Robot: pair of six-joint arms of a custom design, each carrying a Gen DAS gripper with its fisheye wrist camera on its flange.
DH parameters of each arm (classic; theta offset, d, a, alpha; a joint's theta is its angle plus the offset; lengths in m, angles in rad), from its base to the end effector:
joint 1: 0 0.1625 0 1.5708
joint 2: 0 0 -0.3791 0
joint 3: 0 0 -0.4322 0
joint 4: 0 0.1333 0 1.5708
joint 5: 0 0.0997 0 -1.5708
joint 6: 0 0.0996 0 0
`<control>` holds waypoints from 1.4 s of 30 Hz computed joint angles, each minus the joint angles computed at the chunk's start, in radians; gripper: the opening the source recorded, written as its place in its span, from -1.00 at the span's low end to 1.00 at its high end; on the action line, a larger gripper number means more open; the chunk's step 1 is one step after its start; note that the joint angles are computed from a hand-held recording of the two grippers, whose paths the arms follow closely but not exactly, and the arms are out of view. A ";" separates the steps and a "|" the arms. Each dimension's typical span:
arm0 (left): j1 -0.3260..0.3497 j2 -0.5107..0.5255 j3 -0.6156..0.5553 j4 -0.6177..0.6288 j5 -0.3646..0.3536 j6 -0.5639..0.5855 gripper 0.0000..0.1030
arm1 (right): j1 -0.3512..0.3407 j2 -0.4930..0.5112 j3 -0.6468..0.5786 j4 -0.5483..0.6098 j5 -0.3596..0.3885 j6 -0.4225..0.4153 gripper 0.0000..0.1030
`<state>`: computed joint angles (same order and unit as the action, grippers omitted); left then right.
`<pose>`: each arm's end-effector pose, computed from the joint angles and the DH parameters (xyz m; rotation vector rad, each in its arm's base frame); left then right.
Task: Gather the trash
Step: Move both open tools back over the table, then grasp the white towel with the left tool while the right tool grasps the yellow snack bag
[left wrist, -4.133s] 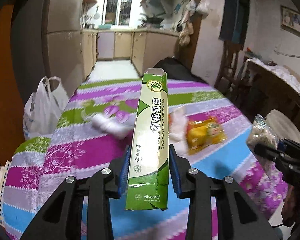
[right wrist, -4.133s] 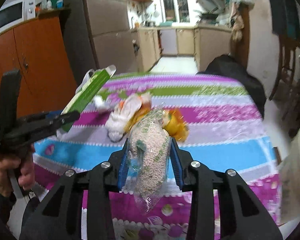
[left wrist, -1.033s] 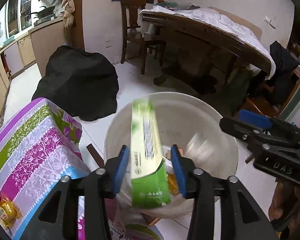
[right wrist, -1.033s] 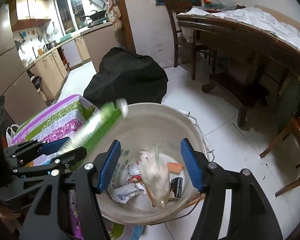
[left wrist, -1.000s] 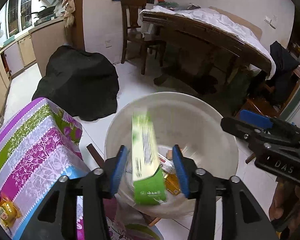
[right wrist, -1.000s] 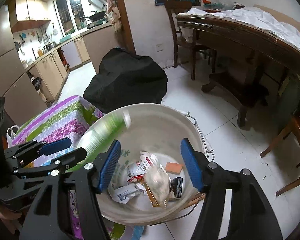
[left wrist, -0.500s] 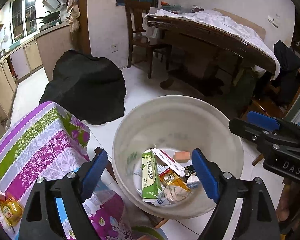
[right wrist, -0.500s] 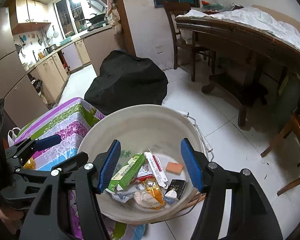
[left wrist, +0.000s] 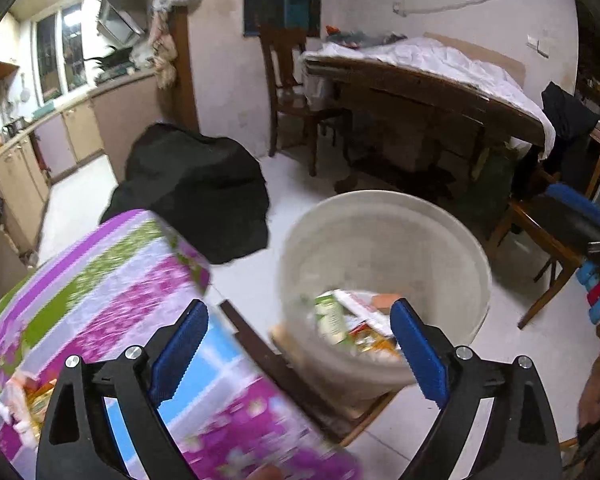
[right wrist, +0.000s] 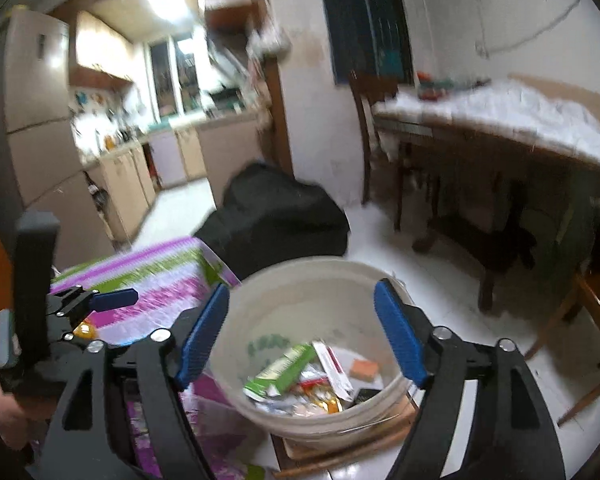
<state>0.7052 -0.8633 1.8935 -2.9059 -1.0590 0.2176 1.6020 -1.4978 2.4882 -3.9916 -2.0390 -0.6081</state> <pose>-0.3312 -0.5211 0.0271 1.2925 2.3580 -0.6151 0.0997 -0.3637 0.2654 0.2237 -1.9303 1.4554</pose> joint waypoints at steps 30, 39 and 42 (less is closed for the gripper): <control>0.542 -0.351 0.080 0.022 0.041 0.022 0.16 | 0.068 0.385 0.080 -0.149 0.078 0.169 0.69; 0.533 -0.450 0.178 -0.025 0.027 0.072 -0.20 | 0.079 0.408 0.054 -0.094 0.105 0.153 0.69; 0.537 -0.523 0.233 -0.050 0.036 0.083 -0.20 | 0.081 0.422 0.027 -0.028 0.125 0.143 0.69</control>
